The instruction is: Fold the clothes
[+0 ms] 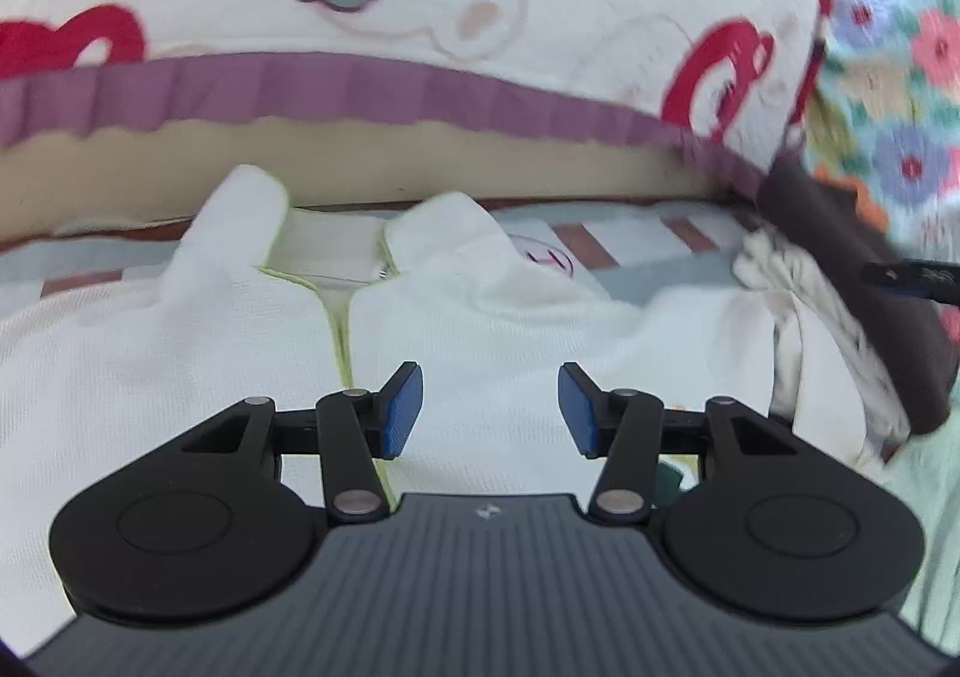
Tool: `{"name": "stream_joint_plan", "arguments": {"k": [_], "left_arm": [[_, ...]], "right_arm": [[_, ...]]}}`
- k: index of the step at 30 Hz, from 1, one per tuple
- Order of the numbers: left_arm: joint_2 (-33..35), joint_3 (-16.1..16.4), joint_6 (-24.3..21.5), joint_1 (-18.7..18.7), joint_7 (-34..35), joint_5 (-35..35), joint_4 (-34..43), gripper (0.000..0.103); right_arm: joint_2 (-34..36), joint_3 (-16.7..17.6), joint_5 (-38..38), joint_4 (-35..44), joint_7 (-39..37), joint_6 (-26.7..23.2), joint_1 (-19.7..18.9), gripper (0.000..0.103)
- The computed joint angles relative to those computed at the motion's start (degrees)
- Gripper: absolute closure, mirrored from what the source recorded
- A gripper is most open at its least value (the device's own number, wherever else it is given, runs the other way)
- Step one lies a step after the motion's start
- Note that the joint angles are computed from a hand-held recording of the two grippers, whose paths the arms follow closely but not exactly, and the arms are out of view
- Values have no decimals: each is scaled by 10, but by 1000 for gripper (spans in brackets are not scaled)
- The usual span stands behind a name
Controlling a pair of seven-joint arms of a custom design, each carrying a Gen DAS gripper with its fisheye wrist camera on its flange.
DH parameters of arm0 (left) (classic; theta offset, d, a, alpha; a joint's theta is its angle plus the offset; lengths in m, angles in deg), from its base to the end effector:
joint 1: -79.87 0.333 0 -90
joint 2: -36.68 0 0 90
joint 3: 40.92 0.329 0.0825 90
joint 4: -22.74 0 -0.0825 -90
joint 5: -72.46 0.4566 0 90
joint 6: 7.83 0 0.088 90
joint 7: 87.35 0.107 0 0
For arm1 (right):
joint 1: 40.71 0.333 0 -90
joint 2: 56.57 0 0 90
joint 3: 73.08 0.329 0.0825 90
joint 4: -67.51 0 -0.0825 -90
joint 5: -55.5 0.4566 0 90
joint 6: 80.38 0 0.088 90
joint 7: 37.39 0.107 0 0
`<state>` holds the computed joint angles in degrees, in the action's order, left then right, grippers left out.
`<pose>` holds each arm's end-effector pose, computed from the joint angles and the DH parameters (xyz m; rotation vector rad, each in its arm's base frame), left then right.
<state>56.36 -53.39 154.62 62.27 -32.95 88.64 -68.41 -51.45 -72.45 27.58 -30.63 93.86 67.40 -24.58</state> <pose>0.6808 -0.3825 0.5368 -1.7365 1.8877 -1.1825 0.6797 0.2129 0.6123 -1.6029 1.8047 -0.7691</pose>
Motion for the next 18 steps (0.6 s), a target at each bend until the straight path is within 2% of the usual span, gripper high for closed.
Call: {"name": "stream_joint_plan", "arguments": {"k": [3,4,5,7,8,13,15,16,17,18], "left_arm": [[5,-24,7,13,30,-33,2,58],[3,-30,5,14,46,-37,0,66],[2,-32,-1,11,59,-36,1,70],[0,-34,-1,4,77,-34,0,70],[-1,-34,0,0,84,-33,0,70],[-13,-28,-15,-21,89,-20,-10,70],[-22,-28,-20,-25,90,-18,-23,70],[-27,-28,-22,-25,92,-18,-30,70],[-32,-29,-24,-26,94,-18,-38,70],[-36,-25,-27,-28,94,-10,-41,70]], "right_arm": [[-73,19,107,-107,-110,22,-4,44],[-88,25,123,-130,-152,17,-3,44],[-99,30,135,-148,-190,13,-2,43],[-110,39,151,-172,-256,5,0,43],[-113,44,150,-180,-270,0,-1,43],[-95,65,37,-177,-210,-19,-15,43],[-86,57,58,-167,-233,-13,-12,46],[-81,54,69,-162,-245,-11,-11,79],[-76,50,81,-156,-257,-9,-10,98],[-77,47,78,-151,-255,-2,-12,97]]}}
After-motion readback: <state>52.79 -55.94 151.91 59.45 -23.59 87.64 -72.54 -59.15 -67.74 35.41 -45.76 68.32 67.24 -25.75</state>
